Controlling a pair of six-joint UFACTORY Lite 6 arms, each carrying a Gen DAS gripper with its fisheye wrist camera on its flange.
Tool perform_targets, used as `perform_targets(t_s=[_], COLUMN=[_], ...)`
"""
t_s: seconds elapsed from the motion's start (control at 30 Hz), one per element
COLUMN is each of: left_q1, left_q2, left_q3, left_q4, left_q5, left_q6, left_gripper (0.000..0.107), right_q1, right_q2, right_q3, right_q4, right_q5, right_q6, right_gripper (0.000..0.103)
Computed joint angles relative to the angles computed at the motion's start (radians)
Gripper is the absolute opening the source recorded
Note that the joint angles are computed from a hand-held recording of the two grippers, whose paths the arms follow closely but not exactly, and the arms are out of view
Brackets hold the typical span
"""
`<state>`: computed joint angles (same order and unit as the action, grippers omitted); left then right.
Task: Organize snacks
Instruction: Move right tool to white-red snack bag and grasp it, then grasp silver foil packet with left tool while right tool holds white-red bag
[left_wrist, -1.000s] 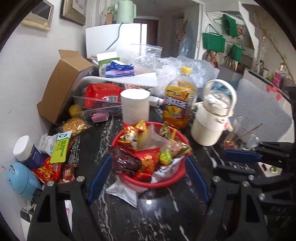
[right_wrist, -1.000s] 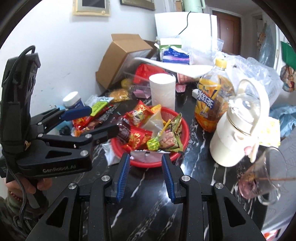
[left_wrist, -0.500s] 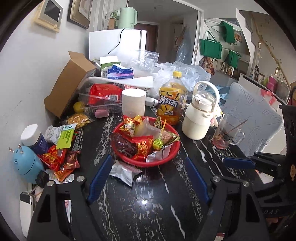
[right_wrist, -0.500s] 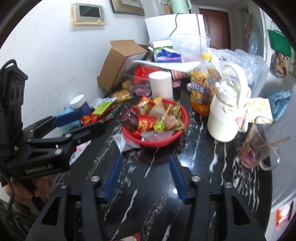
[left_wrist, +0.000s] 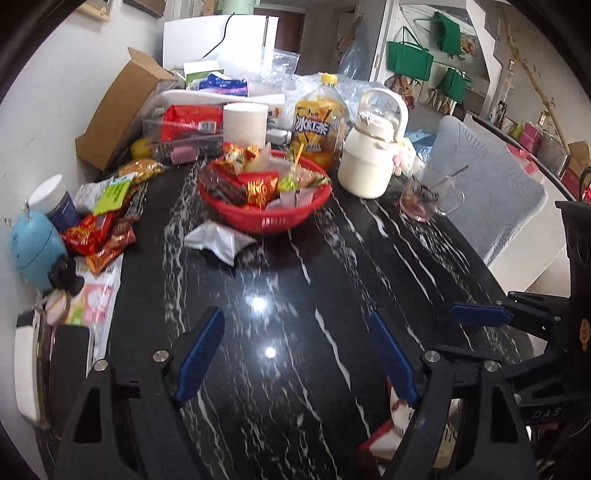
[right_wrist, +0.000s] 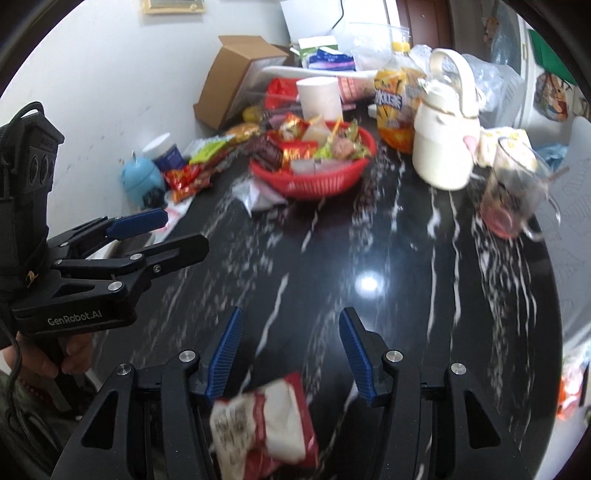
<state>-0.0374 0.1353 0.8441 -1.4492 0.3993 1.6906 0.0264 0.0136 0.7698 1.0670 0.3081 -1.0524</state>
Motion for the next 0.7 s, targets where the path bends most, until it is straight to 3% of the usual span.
perform_targets(t_s=[0.13, 0.37, 0.7], left_q1=[0.001, -0.005, -0.065], left_q2=[-0.07, -0.139, -0.16], left_q3=[-0.098, -0.202, -0.234], left_q4=[-0.062, -0.181, -0.382], left_q5=[-0.008, 0.006, -0.086], left_q6=[0.065, 0.201, 0.382], left_gripper=[0.08, 0.08, 0.08], right_q1=[0.001, -0.018, -0.055], right_q2=[-0.05, -0.112, 0.102], right_q3=[-0.084, -0.233, -0.2], right_q4=[0.053, 0.324, 0.539], right_q5=[0.026, 0.064, 0.166], right_q6=[-0.03, -0.264, -0.557], right_gripper=[0.068, 0.076, 0.078])
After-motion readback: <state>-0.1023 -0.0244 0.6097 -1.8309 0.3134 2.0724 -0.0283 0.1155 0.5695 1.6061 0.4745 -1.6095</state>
